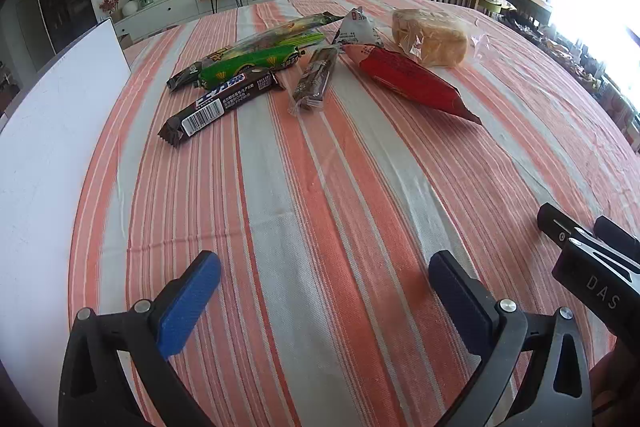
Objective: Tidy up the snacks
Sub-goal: 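Move both tools back over the remaining snacks on the table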
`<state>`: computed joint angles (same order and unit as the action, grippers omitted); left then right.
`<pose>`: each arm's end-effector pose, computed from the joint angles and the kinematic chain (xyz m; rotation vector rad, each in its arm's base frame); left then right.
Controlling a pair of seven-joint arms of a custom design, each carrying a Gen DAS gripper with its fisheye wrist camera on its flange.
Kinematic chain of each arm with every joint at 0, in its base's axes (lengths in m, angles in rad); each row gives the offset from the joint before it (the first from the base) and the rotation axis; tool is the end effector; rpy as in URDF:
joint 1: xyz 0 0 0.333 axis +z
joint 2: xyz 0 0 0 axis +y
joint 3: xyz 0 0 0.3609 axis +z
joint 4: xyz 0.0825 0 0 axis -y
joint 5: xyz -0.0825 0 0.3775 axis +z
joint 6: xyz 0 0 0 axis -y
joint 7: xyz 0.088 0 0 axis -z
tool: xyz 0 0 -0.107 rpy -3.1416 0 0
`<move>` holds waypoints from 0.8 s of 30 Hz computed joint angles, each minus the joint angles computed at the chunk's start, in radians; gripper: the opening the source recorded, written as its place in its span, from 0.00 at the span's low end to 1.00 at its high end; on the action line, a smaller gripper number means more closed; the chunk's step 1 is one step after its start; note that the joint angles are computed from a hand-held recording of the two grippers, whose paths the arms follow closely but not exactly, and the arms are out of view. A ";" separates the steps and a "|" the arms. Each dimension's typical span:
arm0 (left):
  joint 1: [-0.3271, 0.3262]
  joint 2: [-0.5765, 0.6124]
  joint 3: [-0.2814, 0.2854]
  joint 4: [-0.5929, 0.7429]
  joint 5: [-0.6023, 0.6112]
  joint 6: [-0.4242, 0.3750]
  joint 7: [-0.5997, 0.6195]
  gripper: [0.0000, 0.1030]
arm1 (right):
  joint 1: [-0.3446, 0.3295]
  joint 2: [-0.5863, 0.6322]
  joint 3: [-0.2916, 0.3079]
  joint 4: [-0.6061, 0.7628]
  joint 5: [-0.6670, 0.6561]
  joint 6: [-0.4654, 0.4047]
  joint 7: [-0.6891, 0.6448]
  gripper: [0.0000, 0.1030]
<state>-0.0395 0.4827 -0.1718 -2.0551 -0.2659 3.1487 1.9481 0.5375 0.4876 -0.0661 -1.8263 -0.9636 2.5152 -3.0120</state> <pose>0.6460 -0.1033 0.3137 -1.6226 2.1493 -0.7012 0.6011 0.3200 0.3290 -1.4001 2.2733 -0.7977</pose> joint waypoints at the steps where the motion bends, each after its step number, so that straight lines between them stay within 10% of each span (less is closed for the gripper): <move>1: -0.001 0.000 0.001 0.000 0.000 0.000 -0.001 1.00 | 0.000 0.000 0.000 0.000 0.000 0.001 0.001 0.85; 24: -0.001 0.000 0.001 -0.001 0.004 0.001 -0.004 1.00 | -0.003 -0.010 0.005 -0.016 0.009 0.008 -0.011 0.85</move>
<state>-0.0402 0.4827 -0.1705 -2.0556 -0.2623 3.1493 1.9436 0.5345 0.4777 -0.0615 -1.8420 -0.9548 2.5230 -3.0232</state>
